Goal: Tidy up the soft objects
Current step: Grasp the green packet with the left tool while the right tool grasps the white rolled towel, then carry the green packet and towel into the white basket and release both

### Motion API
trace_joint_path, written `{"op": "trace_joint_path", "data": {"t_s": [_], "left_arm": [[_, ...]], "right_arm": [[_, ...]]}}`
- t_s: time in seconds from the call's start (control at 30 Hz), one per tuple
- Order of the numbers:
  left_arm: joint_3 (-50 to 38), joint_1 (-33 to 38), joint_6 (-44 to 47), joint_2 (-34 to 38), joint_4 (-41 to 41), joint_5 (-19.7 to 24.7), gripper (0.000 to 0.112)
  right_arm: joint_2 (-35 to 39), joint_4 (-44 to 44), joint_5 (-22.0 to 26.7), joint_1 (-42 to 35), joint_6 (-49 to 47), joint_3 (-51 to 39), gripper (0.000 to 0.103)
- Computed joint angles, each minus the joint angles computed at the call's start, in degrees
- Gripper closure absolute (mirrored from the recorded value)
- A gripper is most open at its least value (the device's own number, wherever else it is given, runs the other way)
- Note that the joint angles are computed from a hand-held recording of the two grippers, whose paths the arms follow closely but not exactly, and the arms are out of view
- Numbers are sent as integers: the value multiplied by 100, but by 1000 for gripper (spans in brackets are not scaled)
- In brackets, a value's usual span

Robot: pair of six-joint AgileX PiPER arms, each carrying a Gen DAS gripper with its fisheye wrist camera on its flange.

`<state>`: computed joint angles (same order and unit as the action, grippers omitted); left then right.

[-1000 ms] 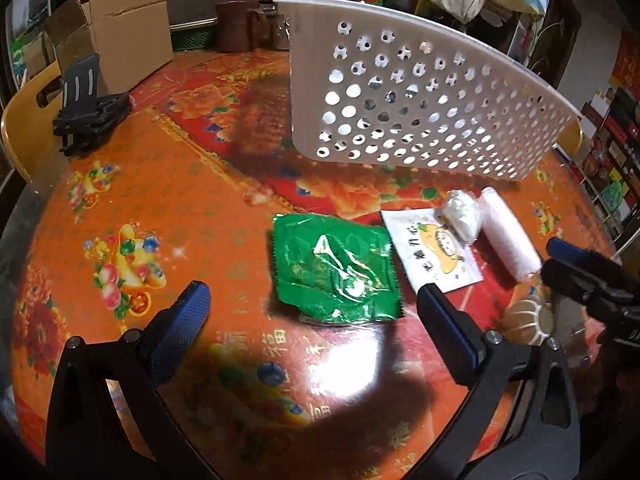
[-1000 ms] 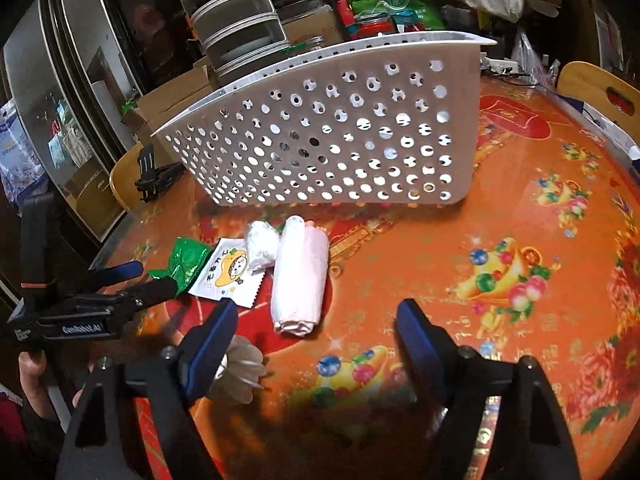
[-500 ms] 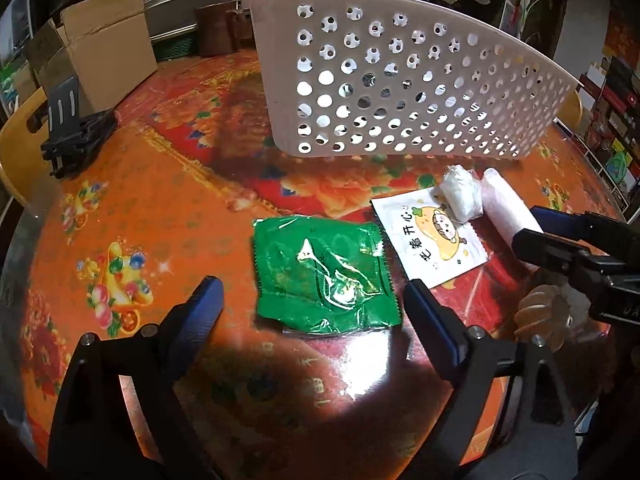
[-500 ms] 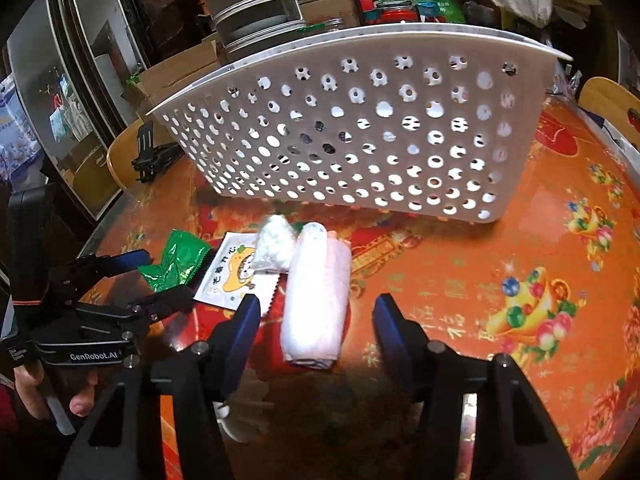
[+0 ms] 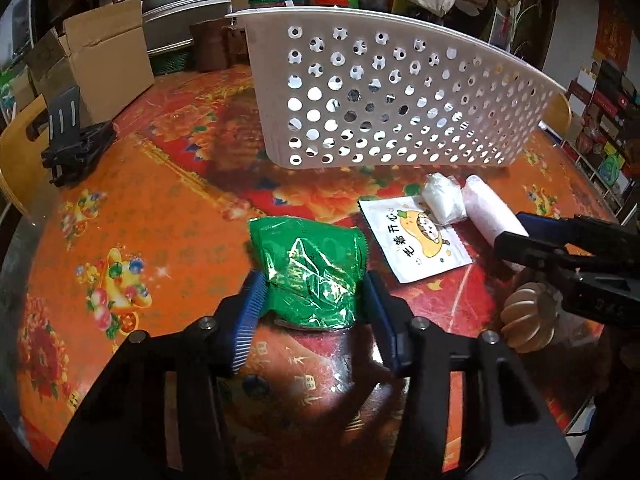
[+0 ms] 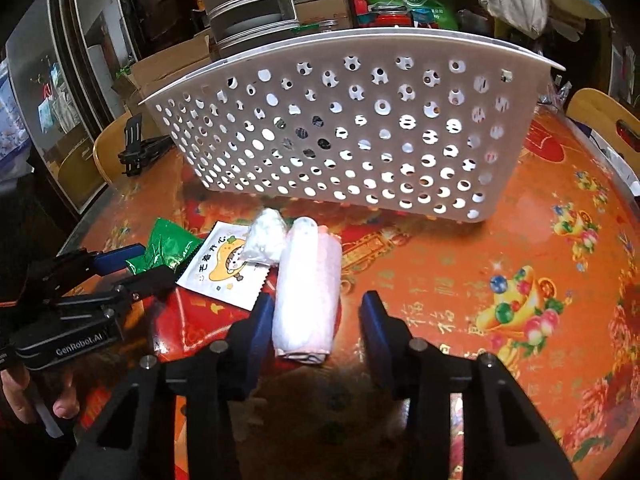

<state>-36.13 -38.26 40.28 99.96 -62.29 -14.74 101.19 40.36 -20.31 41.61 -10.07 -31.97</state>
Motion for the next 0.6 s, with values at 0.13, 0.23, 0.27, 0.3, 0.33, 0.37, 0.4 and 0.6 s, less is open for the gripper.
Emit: {"op": "trace_joint_path", "data": {"t_s": [0.13,0.23,0.27,0.3,0.33,0.37,0.4,0.6], "left_arm": [[89,126,-681,-53,681,32,67],[241,178,-1458,-151,1441,-63,68],[263,149,-1509,-162,1472,-127,68],[314,109,-1579,-199,1527,-218,68],[360,78,-1655,-232,1610,-282,68],[380,62,-1734,-249,1705,-299,68],[405,43,-1800,-266,1781,-334,68],[490,13,-1976,-311,1932,-445,68]], "right_arm": [[33,111,-30,72,-95,-22,74],[24,-148,-56,35,172,23,75],[20,-222,-69,28,256,40,75],[14,-326,-84,13,360,62,75],[9,-438,-91,-5,470,75,75],[3,-589,-109,-25,625,100,75],[-16,-890,-149,-74,921,159,75],[-204,-1403,-655,-91,1568,546,75]]}}
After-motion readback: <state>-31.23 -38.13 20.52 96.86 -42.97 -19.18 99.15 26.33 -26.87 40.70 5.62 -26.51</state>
